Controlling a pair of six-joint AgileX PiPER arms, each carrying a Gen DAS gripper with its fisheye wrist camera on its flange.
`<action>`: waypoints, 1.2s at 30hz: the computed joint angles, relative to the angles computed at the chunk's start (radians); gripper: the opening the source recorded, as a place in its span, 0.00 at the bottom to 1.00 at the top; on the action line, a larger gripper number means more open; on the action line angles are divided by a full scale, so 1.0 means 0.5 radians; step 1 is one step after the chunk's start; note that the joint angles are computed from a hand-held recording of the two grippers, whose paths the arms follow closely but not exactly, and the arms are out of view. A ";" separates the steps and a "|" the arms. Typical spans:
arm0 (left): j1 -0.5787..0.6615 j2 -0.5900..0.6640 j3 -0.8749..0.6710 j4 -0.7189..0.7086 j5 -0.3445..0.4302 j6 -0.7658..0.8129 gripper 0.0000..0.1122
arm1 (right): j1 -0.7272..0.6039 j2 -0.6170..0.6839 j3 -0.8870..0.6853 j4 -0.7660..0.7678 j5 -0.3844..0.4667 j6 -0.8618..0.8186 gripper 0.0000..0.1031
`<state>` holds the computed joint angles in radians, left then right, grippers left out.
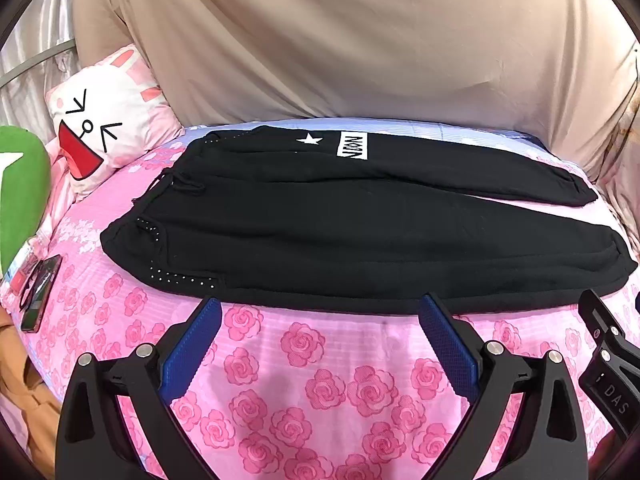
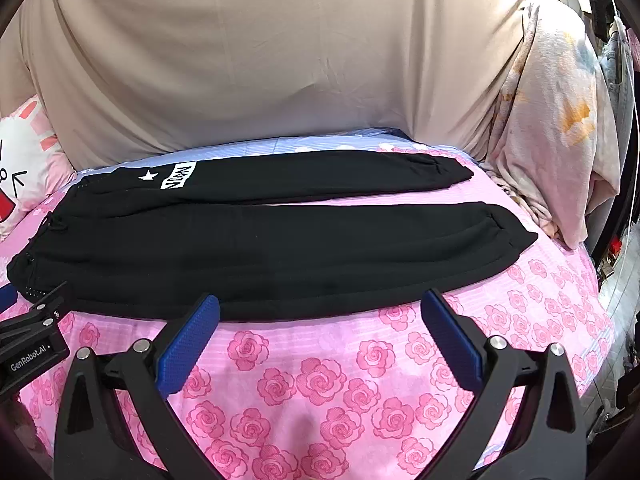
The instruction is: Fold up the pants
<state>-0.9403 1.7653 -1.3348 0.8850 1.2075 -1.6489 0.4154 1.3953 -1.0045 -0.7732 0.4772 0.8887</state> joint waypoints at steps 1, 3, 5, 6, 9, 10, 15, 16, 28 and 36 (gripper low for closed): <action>0.008 0.001 -0.008 -0.005 -0.003 0.012 0.86 | 0.000 0.000 -0.001 0.005 0.002 -0.004 0.96; 0.002 0.005 -0.009 -0.009 -0.001 0.011 0.86 | -0.004 -0.003 0.004 0.012 -0.001 -0.014 0.96; 0.002 0.011 -0.017 -0.016 -0.001 0.017 0.86 | -0.006 -0.004 0.010 0.011 -0.004 -0.014 0.96; 0.004 0.015 -0.023 -0.020 -0.001 0.026 0.86 | -0.008 -0.005 0.014 0.011 -0.009 -0.016 0.96; 0.009 0.026 -0.037 -0.025 -0.004 0.036 0.86 | -0.014 -0.007 0.024 0.005 -0.021 -0.013 0.96; 0.005 0.024 -0.032 -0.023 -0.003 0.031 0.86 | -0.017 -0.009 0.029 0.006 -0.027 -0.015 0.96; 0.010 0.033 -0.035 -0.028 -0.006 0.029 0.86 | -0.023 0.004 0.019 0.021 -0.025 -0.025 0.96; 0.012 0.030 -0.029 -0.027 -0.009 0.028 0.86 | -0.029 0.003 0.020 0.031 -0.030 -0.039 0.96; 0.017 0.032 -0.025 -0.032 -0.019 0.037 0.86 | -0.031 0.025 0.012 0.043 -0.034 -0.044 0.96; 0.021 0.036 -0.035 -0.037 -0.018 0.058 0.86 | -0.031 0.023 0.018 0.028 -0.037 -0.032 0.96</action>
<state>-0.9300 1.7834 -1.3523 0.8667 1.1988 -1.6201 0.4001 1.4068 -0.9955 -0.7592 0.4586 0.8728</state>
